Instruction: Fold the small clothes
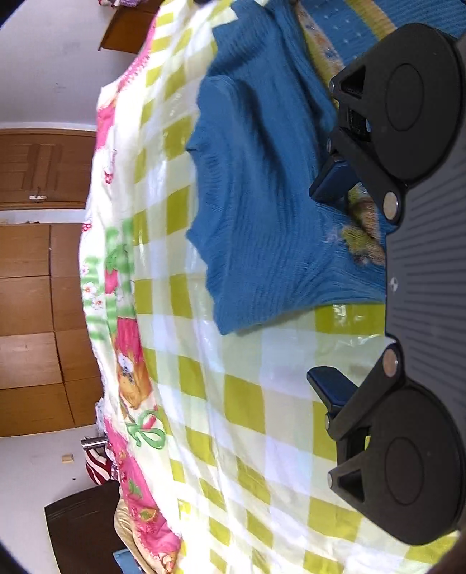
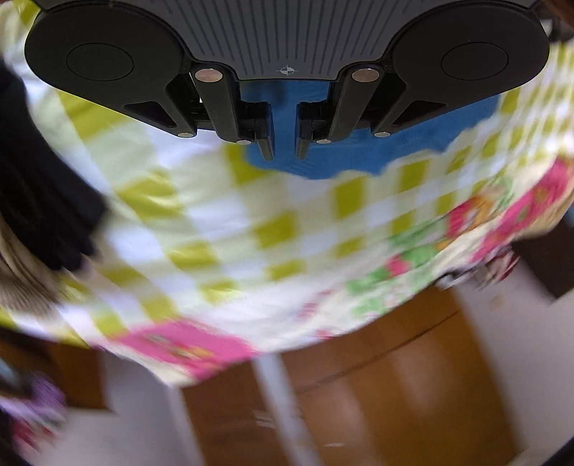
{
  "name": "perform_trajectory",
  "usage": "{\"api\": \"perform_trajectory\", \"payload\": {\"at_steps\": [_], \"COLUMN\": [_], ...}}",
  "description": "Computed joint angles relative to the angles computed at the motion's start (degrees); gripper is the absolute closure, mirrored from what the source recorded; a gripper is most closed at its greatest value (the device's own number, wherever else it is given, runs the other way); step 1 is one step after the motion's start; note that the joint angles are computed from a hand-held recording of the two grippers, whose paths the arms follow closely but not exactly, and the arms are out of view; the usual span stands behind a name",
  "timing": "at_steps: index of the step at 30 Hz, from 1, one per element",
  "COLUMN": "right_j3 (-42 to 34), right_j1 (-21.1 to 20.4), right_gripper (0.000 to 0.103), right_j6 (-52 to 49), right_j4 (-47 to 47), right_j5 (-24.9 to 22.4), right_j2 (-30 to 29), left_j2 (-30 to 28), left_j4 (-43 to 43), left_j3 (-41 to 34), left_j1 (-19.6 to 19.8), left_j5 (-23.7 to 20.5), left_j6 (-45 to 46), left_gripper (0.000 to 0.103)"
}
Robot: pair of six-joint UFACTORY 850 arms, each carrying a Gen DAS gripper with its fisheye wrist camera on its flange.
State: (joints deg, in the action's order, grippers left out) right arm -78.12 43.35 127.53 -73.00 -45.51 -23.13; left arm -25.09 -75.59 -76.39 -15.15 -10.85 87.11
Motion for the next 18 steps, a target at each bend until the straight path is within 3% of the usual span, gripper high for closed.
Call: {"api": "perform_trajectory", "payload": {"at_steps": [3, 5, 7, 9, 11, 13, 15, 18], "right_j3": [-5.0, -9.7, -14.1, -18.9, -22.9, -24.3, -21.2, -16.1], "right_j1": [-1.7, -2.8, -4.7, -6.3, -7.2, -7.7, -7.4, -5.6], "right_gripper": [0.089, 0.089, 0.089, 0.089, 0.090, 0.091, 0.089, 0.089], "right_j6": [-11.8, -21.4, -29.8, -34.7, -34.1, -32.4, -27.6, -22.5], "right_j4": [3.8, 9.1, 16.0, 21.8, 21.6, 21.9, 18.3, 11.9], "right_j5": [12.3, 15.7, 18.7, 17.5, 13.0, 9.9, 10.4, 9.0], "right_j2": [-3.9, -7.8, -11.4, -15.0, -18.2, -19.2, -17.0, -12.9], "left_j2": [-0.4, -0.9, -2.2, -3.6, -4.6, -4.9, -4.6, -3.6], "left_j4": [-5.0, -6.0, -1.0, 9.0, 15.4, 15.6, 14.1, 5.7], "left_j3": [-0.5, -1.2, -2.6, -4.1, -4.8, -5.1, -4.9, -4.2], "left_j1": [-0.4, -0.6, -0.5, -0.5, -0.4, 0.0, 0.2, 0.9], "left_j5": [0.4, 1.0, 1.3, 1.6, 1.9, 1.0, 1.3, 1.1], "left_j6": [6.1, 7.4, 2.2, -7.5, -13.5, -14.0, -12.6, -3.9], "left_gripper": [0.000, 0.000, 0.000, 0.000, 0.000, 0.000, 0.000, 0.000]}}
